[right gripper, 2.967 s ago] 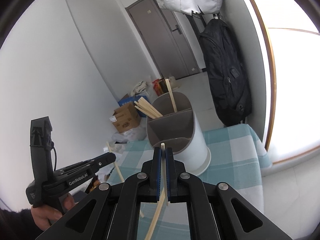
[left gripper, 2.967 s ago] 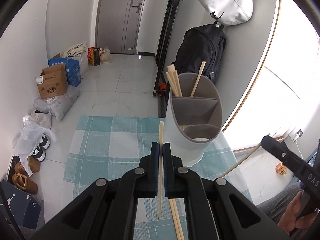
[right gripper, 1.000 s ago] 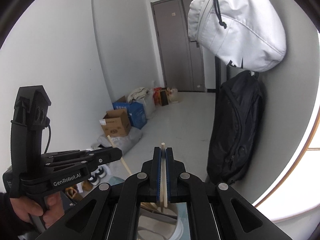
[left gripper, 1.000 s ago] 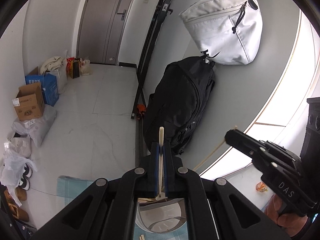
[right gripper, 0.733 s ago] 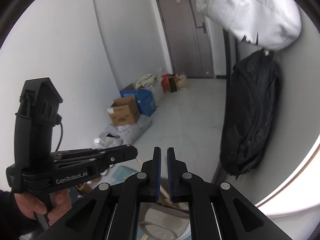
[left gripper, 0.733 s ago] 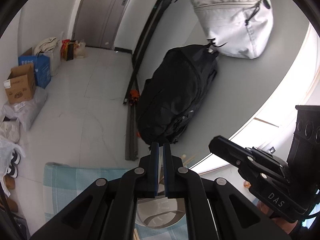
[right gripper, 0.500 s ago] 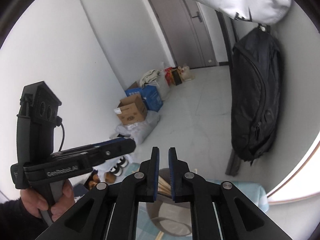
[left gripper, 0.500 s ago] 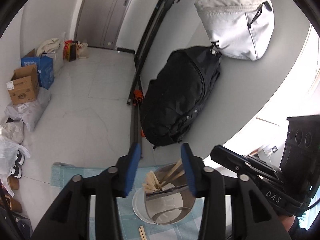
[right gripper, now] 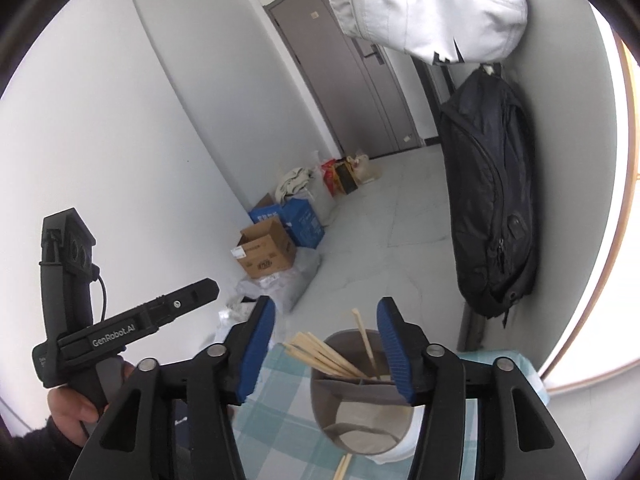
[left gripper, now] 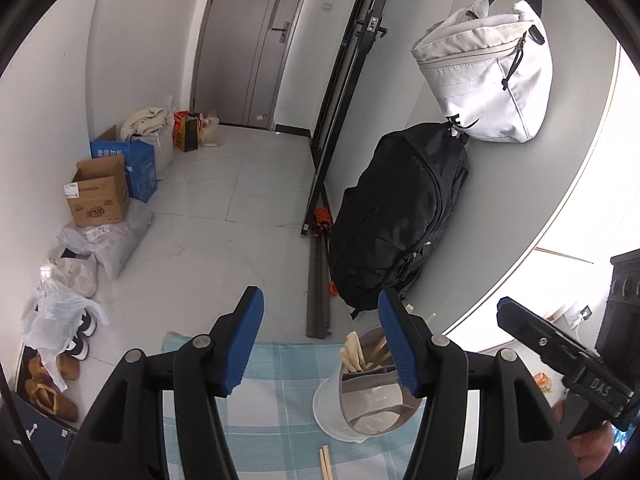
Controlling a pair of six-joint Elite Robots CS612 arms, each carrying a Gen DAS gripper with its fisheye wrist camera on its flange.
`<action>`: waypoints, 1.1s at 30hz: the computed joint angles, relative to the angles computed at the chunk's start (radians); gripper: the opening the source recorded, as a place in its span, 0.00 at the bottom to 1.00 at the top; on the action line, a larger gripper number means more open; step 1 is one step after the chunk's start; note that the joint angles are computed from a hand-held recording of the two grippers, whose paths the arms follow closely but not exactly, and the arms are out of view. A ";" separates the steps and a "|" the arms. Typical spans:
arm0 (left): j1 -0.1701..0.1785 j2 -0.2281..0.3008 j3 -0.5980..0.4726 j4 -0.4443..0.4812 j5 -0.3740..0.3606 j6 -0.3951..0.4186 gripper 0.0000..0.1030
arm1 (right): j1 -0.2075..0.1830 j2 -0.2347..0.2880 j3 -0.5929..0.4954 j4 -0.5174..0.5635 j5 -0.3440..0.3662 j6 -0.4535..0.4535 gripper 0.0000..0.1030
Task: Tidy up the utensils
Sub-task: 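Lower both tools to the cloth and close the right tool on chopsticks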
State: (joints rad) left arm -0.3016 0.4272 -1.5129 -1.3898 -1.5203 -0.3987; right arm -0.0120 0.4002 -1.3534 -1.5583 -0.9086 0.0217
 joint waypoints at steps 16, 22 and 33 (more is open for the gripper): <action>-0.042 0.037 -0.117 -0.001 0.145 0.049 0.78 | 0.004 0.050 -0.139 -0.001 -0.009 0.014 0.82; -0.060 0.063 -0.158 -0.003 0.180 0.063 0.78 | 0.007 0.085 -0.200 0.007 -0.046 0.001 0.87; -0.091 0.126 -0.228 0.046 0.237 0.048 0.79 | 0.014 0.160 -0.296 0.085 -0.108 -0.056 0.92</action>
State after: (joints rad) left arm -0.3930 0.5529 -1.7407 -1.3435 -1.2833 -0.3505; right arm 0.0016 0.5600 -1.6495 -1.4729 -1.0166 -0.0341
